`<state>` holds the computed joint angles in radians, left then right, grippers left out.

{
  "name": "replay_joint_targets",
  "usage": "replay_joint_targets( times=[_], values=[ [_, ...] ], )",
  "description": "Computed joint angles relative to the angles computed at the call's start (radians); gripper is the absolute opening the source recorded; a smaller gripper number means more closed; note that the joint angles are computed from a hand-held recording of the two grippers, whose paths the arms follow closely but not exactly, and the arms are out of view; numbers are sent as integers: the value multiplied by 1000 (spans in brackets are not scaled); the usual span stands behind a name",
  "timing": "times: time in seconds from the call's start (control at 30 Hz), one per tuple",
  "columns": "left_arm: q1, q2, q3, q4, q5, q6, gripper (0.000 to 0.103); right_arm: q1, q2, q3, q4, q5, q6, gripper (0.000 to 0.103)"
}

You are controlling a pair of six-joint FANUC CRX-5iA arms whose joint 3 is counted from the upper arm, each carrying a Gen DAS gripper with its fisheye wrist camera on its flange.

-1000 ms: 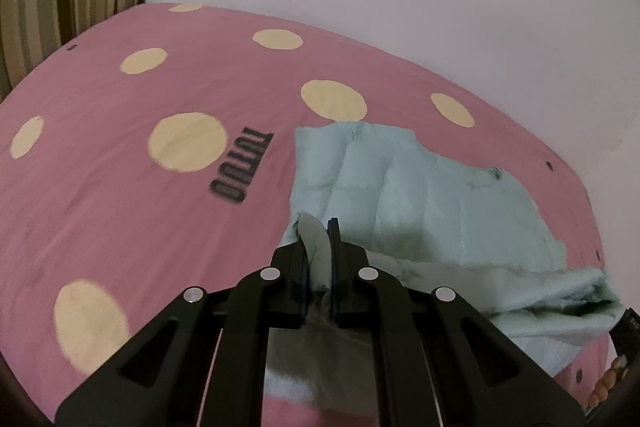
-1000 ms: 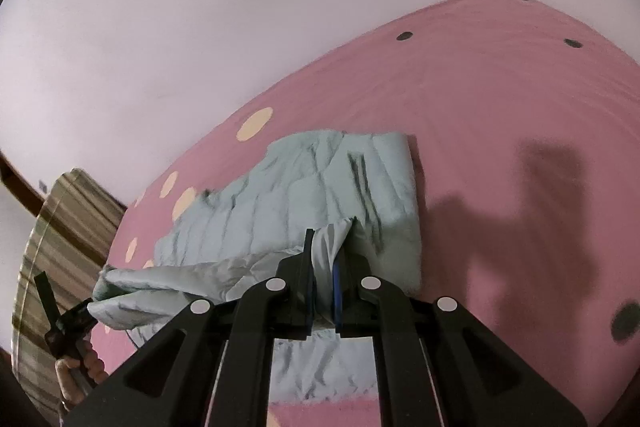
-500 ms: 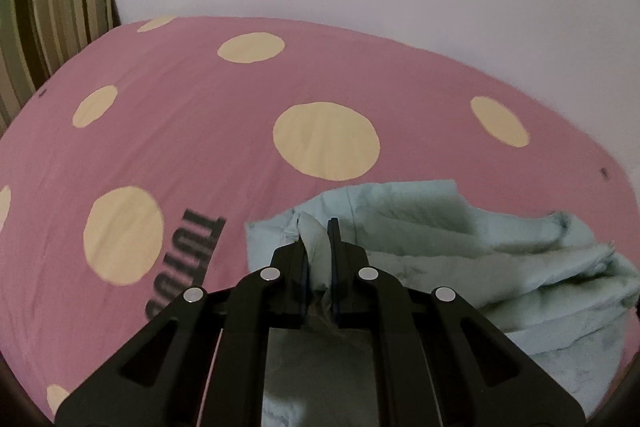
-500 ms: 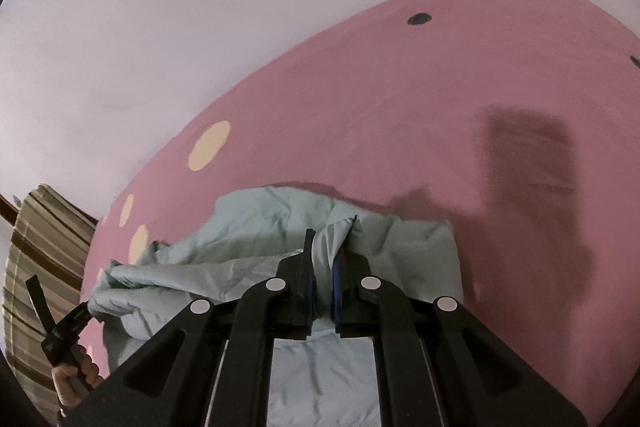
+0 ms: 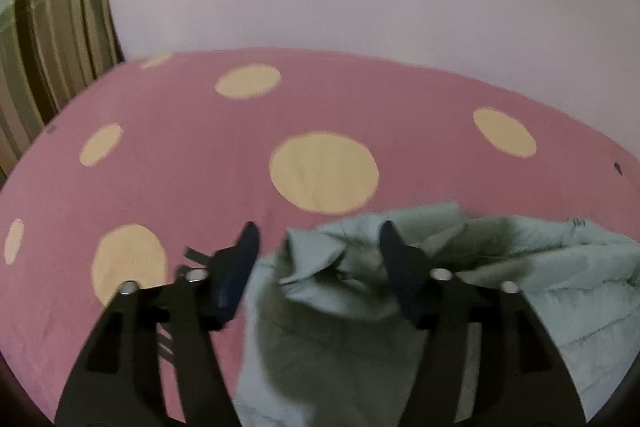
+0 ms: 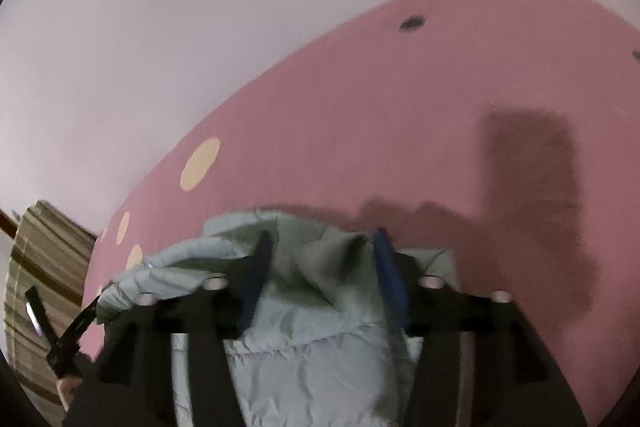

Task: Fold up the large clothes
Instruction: 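Grasp the jacket hem with the left gripper while the right gripper grasps the hem, then lift the hem with both grippers and fold it toward the collar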

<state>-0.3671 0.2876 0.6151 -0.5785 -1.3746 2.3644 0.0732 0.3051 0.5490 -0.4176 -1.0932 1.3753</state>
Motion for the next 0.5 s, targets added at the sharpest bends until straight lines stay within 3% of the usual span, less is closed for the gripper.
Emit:
replay_joint_targets(
  times=[0.27,0.5],
  values=[
    [-44,-41,-1,-55,-18,17,65,48,-65,-72,115,67,17,57],
    [-54,21,33,-33,-48,-46,65,139,-26,-56,247,81,17,56]
  ],
)
